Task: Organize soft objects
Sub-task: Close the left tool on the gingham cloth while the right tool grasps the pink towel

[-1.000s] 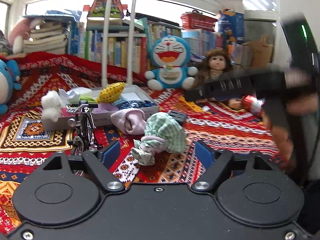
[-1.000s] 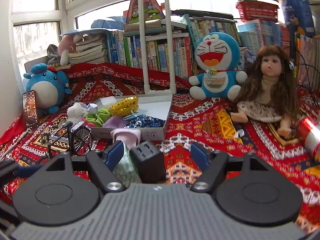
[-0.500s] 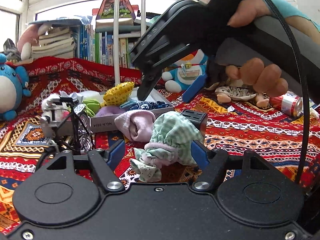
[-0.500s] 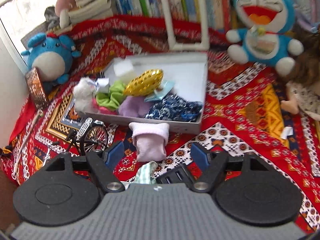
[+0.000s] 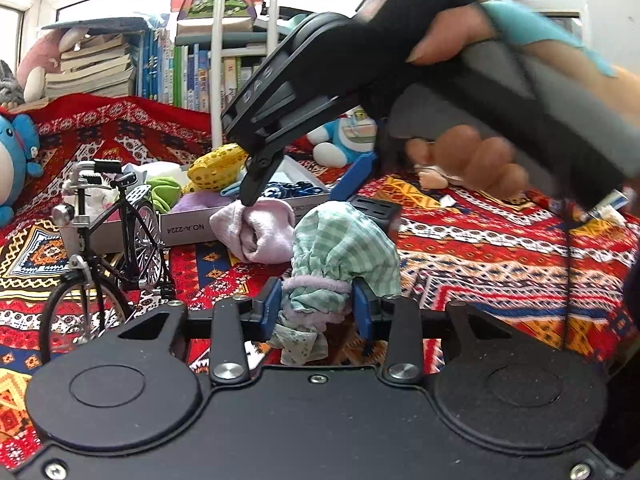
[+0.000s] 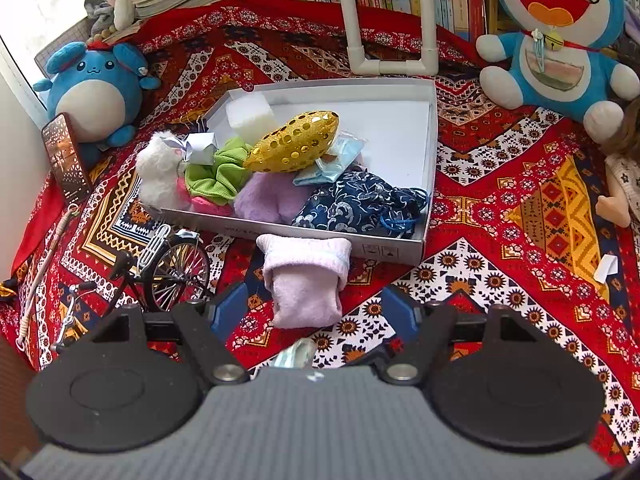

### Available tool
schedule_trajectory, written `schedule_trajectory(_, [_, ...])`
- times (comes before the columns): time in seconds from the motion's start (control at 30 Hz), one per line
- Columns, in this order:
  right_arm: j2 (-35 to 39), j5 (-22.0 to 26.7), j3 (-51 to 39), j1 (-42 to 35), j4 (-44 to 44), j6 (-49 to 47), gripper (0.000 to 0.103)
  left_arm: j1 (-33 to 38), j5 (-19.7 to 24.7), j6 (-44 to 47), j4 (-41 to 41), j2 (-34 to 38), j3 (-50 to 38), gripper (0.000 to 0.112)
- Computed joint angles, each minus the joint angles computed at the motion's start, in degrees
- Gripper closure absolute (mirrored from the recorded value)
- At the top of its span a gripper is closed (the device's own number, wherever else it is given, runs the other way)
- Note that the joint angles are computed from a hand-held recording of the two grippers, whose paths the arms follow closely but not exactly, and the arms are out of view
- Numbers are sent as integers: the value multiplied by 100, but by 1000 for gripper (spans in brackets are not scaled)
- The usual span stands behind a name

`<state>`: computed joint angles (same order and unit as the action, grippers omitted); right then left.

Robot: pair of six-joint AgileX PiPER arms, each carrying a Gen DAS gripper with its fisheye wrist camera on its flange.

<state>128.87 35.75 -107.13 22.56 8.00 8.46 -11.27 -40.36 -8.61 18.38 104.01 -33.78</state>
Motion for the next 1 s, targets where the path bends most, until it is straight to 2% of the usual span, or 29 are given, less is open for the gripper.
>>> schedule_trajectory(0.17, [296,87,-378,58,-115,70,20,288,-120,-247,635,-510,514,77])
schedule_trajectory(0.33, [780,517,-1152,197,-356,370,23,617,-174,-444,1089,-1053,907,77])
schedule_trajectory(0.4, [885,672,-1334,272,-558,613,35,775,-211,-659,1331,-1206,985,77])
schedule_trajectory(0.43, [918,763,-1401,301,-621,714,55,857,-204,-781,1463,-1289,1009,77])
schedule_trajectory(0.47, [920,827,-1418,326,-687,822,61,926,-197,-892,1568,-1358,1020,77])
schedule_trajectory(0.6, [533,425,-757,435,-1077,1296,75,1224,-245,-1425,2125,-1628,1079,77])
schedule_trajectory(0.63, [399,293,-548,460,-1199,1445,84,1310,-247,-1597,2311,-1691,1059,77])
schedule_trajectory(0.73, [7,-81,14,443,-1220,1608,90,1685,-335,-2181,3044,-1919,1006,77])
schedule_trajectory(0.93, [-719,-733,909,475,-1469,1797,89,2587,-594,-3262,4378,-2395,690,77])
schedule_trajectory(1.0, [-718,-802,905,474,-1472,1692,65,2824,-636,-3615,4654,-2477,553,77])
